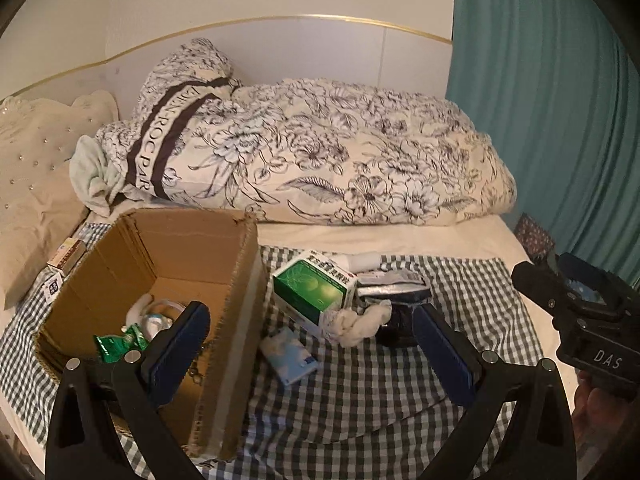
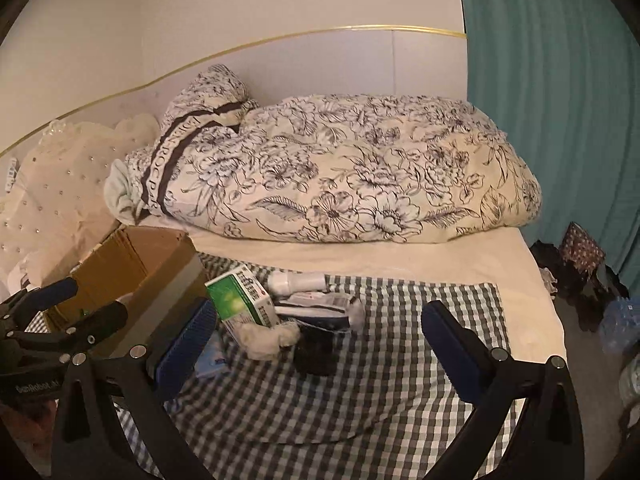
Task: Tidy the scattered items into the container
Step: 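Withdraw both grippers from the box toward the remaining items, then reach the left gripper to the blue tissue pack while the right gripper reaches the black loop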
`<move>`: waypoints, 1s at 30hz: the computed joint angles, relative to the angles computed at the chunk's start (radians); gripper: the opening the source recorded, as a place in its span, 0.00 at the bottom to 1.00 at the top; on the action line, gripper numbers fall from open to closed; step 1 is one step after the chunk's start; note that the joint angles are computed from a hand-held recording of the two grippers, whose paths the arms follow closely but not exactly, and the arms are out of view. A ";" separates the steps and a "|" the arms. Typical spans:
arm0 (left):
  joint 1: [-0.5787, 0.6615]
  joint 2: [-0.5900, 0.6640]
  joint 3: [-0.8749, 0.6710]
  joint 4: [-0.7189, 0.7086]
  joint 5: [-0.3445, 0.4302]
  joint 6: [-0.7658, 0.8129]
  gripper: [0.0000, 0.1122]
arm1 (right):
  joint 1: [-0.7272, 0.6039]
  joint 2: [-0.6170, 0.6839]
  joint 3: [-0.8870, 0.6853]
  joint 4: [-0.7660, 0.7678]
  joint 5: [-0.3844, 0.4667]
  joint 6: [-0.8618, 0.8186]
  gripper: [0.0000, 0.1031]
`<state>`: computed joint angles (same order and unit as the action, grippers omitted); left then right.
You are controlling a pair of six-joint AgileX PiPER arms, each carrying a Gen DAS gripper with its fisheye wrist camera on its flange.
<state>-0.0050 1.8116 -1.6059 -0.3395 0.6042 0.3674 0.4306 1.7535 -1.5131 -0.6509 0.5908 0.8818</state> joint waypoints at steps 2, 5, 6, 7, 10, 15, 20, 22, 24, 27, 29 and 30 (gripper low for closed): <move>-0.007 0.012 -0.001 0.002 -0.005 -0.003 0.92 | -0.006 0.004 0.004 -0.001 -0.002 0.001 1.00; -0.014 0.031 -0.003 -0.009 -0.009 0.002 0.92 | -0.017 0.015 0.008 -0.001 -0.008 0.003 1.00; -0.017 0.040 -0.004 -0.020 -0.008 0.012 0.92 | -0.020 0.020 0.009 -0.004 -0.008 0.005 1.00; -0.020 0.047 -0.004 -0.024 -0.009 0.017 0.92 | -0.022 0.025 0.011 -0.012 -0.007 0.014 1.00; -0.036 0.071 0.004 -0.019 -0.017 0.021 0.92 | -0.030 0.039 0.033 -0.026 -0.013 0.043 1.00; -0.039 0.112 0.031 -0.082 -0.021 0.076 0.92 | -0.054 0.075 0.067 -0.005 -0.032 0.049 1.00; -0.055 0.156 0.045 -0.033 -0.057 0.030 0.90 | -0.066 0.118 0.078 0.003 -0.057 0.047 1.00; -0.059 0.184 0.036 0.008 -0.069 -0.013 0.85 | -0.068 0.136 0.079 0.003 -0.066 0.048 1.00; -0.061 0.216 0.019 0.053 -0.072 -0.058 0.83 | -0.069 0.156 0.073 0.003 -0.068 0.049 1.00; -0.079 0.249 0.017 0.147 -0.111 -0.126 0.82 | -0.069 0.192 0.056 0.008 -0.071 0.049 1.00; -0.089 0.274 0.005 0.196 -0.118 -0.170 0.82 | -0.073 0.218 0.038 0.030 -0.074 0.033 1.00; -0.089 0.291 -0.011 0.207 -0.113 -0.187 0.81 | -0.074 0.230 0.028 0.040 -0.077 0.026 1.00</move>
